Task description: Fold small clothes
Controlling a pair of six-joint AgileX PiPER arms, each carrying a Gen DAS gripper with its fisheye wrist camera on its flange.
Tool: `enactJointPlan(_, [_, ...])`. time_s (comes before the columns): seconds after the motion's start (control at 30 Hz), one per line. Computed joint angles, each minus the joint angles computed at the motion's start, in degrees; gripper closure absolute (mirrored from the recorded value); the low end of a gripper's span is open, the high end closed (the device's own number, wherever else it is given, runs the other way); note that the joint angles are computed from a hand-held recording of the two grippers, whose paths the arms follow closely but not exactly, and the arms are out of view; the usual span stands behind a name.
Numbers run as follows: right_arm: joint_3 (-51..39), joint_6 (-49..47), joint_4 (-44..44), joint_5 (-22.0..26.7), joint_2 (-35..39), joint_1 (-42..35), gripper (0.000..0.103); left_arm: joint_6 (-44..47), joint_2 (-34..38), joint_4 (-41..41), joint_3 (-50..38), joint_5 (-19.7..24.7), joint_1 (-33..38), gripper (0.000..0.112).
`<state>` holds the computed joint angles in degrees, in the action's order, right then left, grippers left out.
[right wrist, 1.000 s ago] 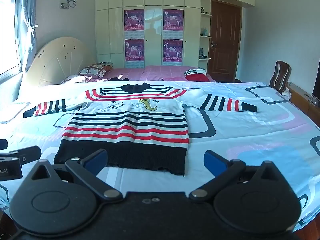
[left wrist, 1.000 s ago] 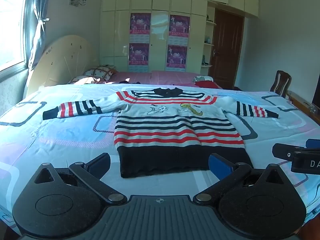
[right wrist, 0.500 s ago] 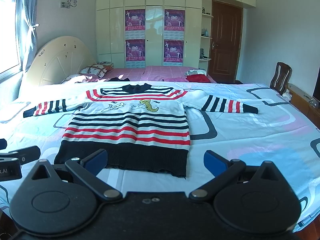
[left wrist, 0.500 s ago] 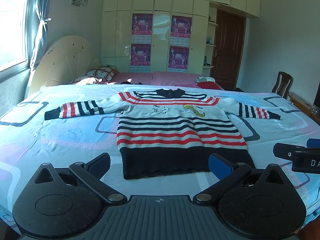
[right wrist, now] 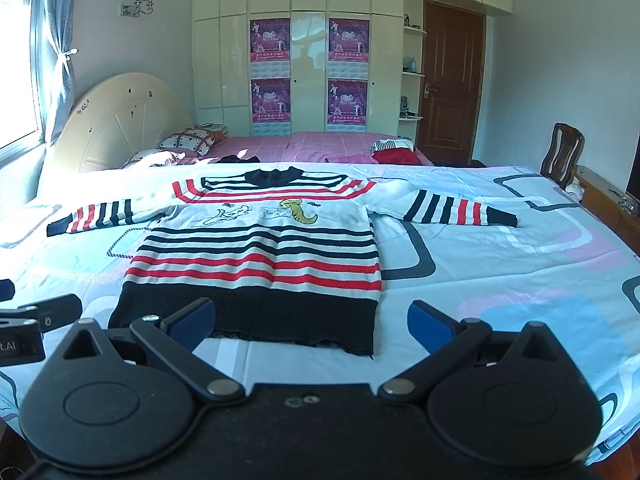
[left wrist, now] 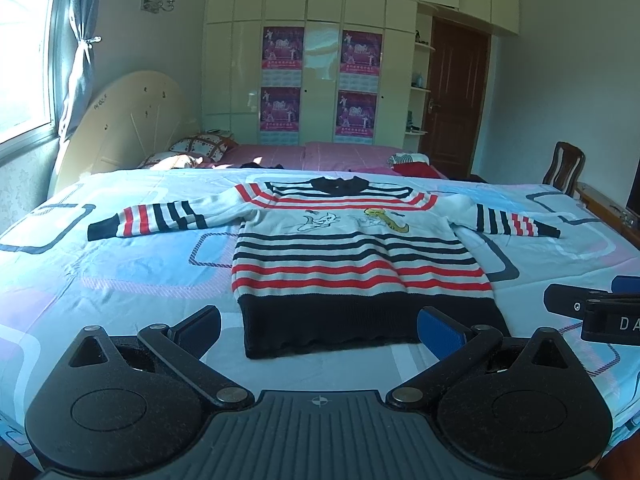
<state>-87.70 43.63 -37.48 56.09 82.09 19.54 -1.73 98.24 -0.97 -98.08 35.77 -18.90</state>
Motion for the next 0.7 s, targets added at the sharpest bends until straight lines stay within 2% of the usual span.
enactJointPlan(0.7, [-0.15, 0.06, 0.0, -0.19, 0.24, -0.03, 0.0, -1.14, 0.45, 1.11, -0.17, -0.27, -0.22, 0.009])
